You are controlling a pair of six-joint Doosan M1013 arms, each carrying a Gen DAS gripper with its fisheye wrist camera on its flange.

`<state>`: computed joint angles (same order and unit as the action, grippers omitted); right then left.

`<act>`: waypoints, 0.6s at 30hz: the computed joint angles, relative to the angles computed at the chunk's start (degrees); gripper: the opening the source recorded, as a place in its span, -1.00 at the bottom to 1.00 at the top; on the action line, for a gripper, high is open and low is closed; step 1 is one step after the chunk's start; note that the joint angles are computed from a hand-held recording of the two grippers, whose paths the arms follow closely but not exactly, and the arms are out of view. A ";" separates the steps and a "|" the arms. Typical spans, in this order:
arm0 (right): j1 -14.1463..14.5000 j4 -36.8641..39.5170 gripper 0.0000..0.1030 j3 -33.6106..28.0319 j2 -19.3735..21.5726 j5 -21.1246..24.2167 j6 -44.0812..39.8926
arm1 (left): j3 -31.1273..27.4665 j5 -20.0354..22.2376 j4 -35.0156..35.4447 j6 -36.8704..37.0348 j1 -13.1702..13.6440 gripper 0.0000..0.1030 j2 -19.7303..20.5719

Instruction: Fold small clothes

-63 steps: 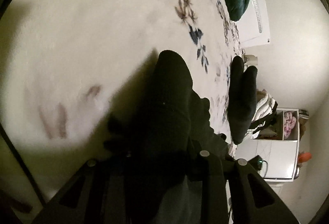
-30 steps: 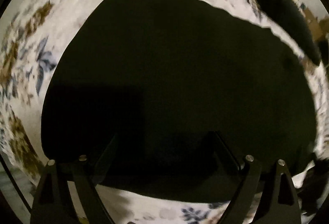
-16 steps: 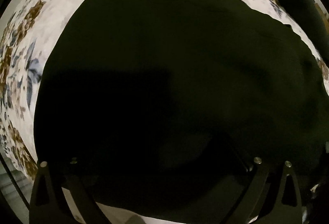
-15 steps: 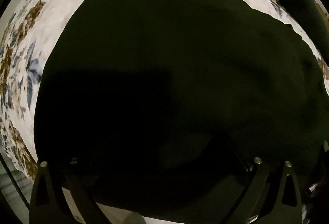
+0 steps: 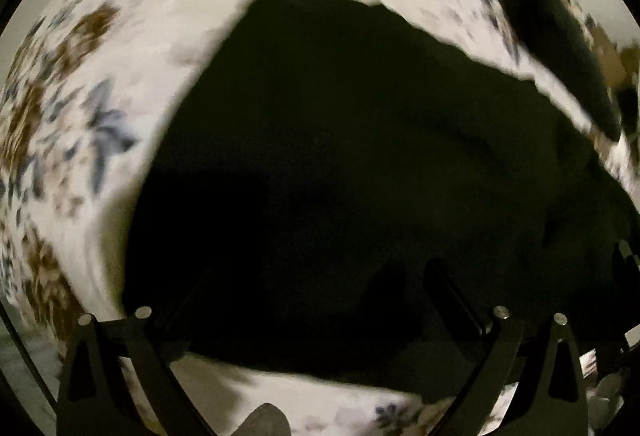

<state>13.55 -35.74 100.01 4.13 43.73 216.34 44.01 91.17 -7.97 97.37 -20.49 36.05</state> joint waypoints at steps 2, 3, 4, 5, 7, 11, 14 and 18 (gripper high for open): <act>0.48 2.37 -0.25 -5.64 2.51 4.40 -11.06 | 0.23 -0.71 -1.27 -2.07 1.92 1.00 -0.99; 0.88 3.62 -0.25 -9.67 4.69 6.97 -18.56 | -0.92 -0.47 -1.60 -3.07 2.66 1.00 -0.66; 1.30 4.36 -0.25 -12.21 6.08 8.28 -23.45 | -1.18 -0.88 -1.83 -4.04 3.70 1.00 -0.73; 1.45 6.28 -0.26 -15.38 7.88 9.70 -30.48 | -0.31 -2.21 -2.07 -5.26 4.82 1.00 -1.44; 2.66 8.10 -0.26 -23.20 13.22 13.38 -43.65 | 1.45 -4.26 -1.70 -7.77 6.59 1.00 -2.68; 6.47 13.15 -0.26 -37.21 23.36 20.03 -68.75 | 2.73 -6.47 -0.03 -10.34 10.49 1.00 -3.34; 9.40 16.19 -0.26 -44.18 29.24 25.38 -82.01 | 3.23 -5.88 1.26 -11.09 12.84 1.00 -3.58; 11.28 14.61 -0.24 -47.24 32.51 29.74 -87.58 | 3.39 -5.18 0.49 -12.18 14.42 1.00 -3.51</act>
<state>24.83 -21.13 52.77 36.63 73.47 128.76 47.41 85.99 -7.48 85.19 -6.08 32.54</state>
